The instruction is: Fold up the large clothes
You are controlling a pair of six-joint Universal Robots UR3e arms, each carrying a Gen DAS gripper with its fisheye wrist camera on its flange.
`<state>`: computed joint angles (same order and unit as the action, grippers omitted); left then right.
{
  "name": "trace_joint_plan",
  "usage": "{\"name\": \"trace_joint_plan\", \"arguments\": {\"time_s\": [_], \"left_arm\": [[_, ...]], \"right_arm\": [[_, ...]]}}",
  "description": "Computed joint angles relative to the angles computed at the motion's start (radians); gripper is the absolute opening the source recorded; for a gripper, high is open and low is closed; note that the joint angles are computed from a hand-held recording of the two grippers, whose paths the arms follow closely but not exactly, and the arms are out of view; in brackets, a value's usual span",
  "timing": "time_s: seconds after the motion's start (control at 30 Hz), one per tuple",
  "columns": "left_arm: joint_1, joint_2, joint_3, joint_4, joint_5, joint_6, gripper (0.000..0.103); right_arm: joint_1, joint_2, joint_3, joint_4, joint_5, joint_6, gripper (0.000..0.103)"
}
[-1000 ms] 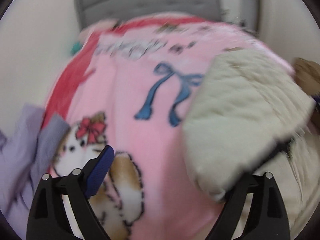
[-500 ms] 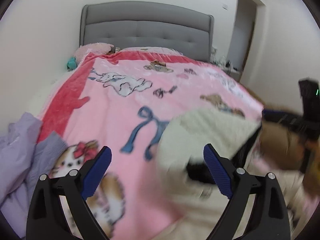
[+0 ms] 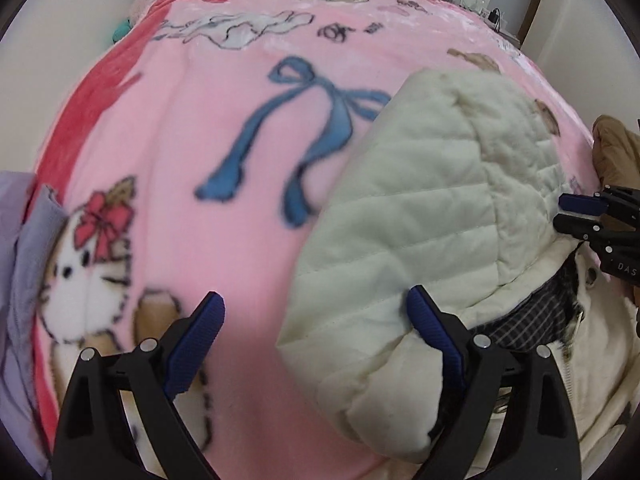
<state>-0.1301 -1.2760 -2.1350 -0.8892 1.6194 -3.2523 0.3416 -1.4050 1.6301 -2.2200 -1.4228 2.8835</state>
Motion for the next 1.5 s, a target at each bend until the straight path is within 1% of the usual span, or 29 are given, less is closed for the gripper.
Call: {"name": "trace_joint_plan", "arguments": {"time_s": [0.07,0.1,0.17,0.2,0.23,0.27,0.3,0.4,0.47,0.53,0.57,0.6,0.7,0.73,0.77,0.8,0.83,0.87,0.9,0.93,0.97,1.0,1.03,1.07,1.13,1.2,1.3,1.4,1.5], "left_arm": [[0.011,0.025,-0.017,0.020,-0.014,0.020,0.091],[0.018,0.053,-0.018,0.029,-0.022,0.065,0.091],[0.038,0.131,-0.031,0.068,-0.054,0.163,0.091],[0.078,0.190,-0.043,0.092,-0.112,0.231,0.091],[0.117,0.229,-0.045,0.108,-0.165,0.275,0.091],[0.153,0.240,-0.025,0.106,-0.212,0.296,0.091],[0.186,0.227,0.003,0.095,-0.250,0.309,0.091],[0.174,0.022,0.177,0.029,-0.241,0.281,0.092],[0.146,-0.118,0.279,-0.006,-0.207,0.264,0.092],[0.137,-0.173,0.297,0.004,-0.198,0.233,0.092],[0.140,-0.208,0.314,-0.007,-0.213,0.214,0.092],[0.134,-0.230,0.321,-0.008,-0.206,0.199,0.092],[0.099,-0.310,0.371,-0.050,-0.149,0.198,0.092],[0.096,-0.339,0.399,-0.089,-0.151,0.200,0.092],[0.099,-0.355,0.414,-0.125,-0.167,0.208,0.092],[0.094,-0.372,0.429,-0.161,-0.171,0.209,0.091],[0.084,-0.377,0.422,-0.158,-0.167,0.205,0.081],[0.073,-0.361,0.386,-0.108,-0.169,0.204,0.068],[0.061,-0.346,0.357,-0.067,-0.166,0.209,0.058],[0.037,-0.340,0.338,-0.032,-0.144,0.207,0.045],[0.013,-0.344,0.336,-0.019,-0.112,0.195,0.042],[-0.010,-0.350,0.342,-0.019,-0.085,0.173,0.033],[-0.022,-0.353,0.357,-0.038,-0.081,0.152,0.019],[-0.026,-0.342,0.365,-0.052,-0.096,0.131,0.009],[-0.054,-0.287,0.351,-0.025,-0.068,0.101,0.006],[-0.060,-0.190,0.307,0.003,-0.083,0.102,0.006],[-0.043,0.015,0.238,-0.016,-0.141,0.181,0.006],[-0.084,0.180,0.237,-0.128,-0.163,0.224,0.006],[-0.232,0.310,0.248,-0.232,-0.103,0.212,0.006]], "right_arm": [[0.019,-0.006,0.017,-0.026,-0.025,-0.012,0.033],[0.017,-0.010,0.002,-0.013,-0.018,-0.023,0.034],[-0.027,-0.069,0.027,-0.039,0.078,-0.066,0.045],[-0.067,-0.128,0.083,-0.101,0.160,-0.107,0.049],[-0.090,-0.161,0.111,-0.145,0.201,-0.125,0.059],[-0.107,-0.174,0.107,-0.160,0.227,-0.127,0.066],[-0.124,-0.153,0.062,-0.131,0.257,-0.118,0.066],[-0.104,-0.021,-0.122,-0.062,0.217,-0.084,0.067],[-0.059,0.109,-0.295,0.017,0.128,-0.059,0.071],[0.002,0.189,-0.376,0.016,-0.019,-0.024,0.076],[0.016,0.223,-0.410,0.037,-0.050,-0.012,0.082],[0.017,0.243,-0.425,0.058,-0.050,-0.011,0.084],[0.044,0.317,-0.502,0.131,-0.094,-0.003,0.084],[0.046,0.343,-0.537,0.169,-0.095,0.006,0.080],[0.041,0.356,-0.556,0.195,-0.077,0.018,0.067],[0.018,0.368,-0.580,0.244,-0.013,0.039,0.057],[-0.006,0.376,-0.593,0.285,0.052,0.062,0.047],[-0.013,0.374,-0.587,0.290,0.073,0.086,0.038],[-0.017,0.361,-0.559,0.266,0.087,0.113,0.031],[-0.019,0.342,-0.530,0.243,0.100,0.124,0.024],[-0.021,0.312,-0.487,0.204,0.108,0.133,0.016],[-0.026,0.282,-0.443,0.181,0.130,0.143,0.015],[-0.037,0.249,-0.401,0.150,0.161,0.158,0.012],[-0.046,0.206,-0.347,0.108,0.192,0.169,0.010],[-0.051,0.124,-0.258,0.031,0.214,0.168,0.009],[-0.064,0.033,-0.192,0.010,0.243,0.148,0.008],[-0.117,-0.163,-0.070,0.022,0.323,0.057,0.008],[-0.229,-0.432,0.048,0.193,0.474,-0.097,0.007],[-0.360,-0.696,0.097,0.518,0.578,-0.282,0.007]]}}
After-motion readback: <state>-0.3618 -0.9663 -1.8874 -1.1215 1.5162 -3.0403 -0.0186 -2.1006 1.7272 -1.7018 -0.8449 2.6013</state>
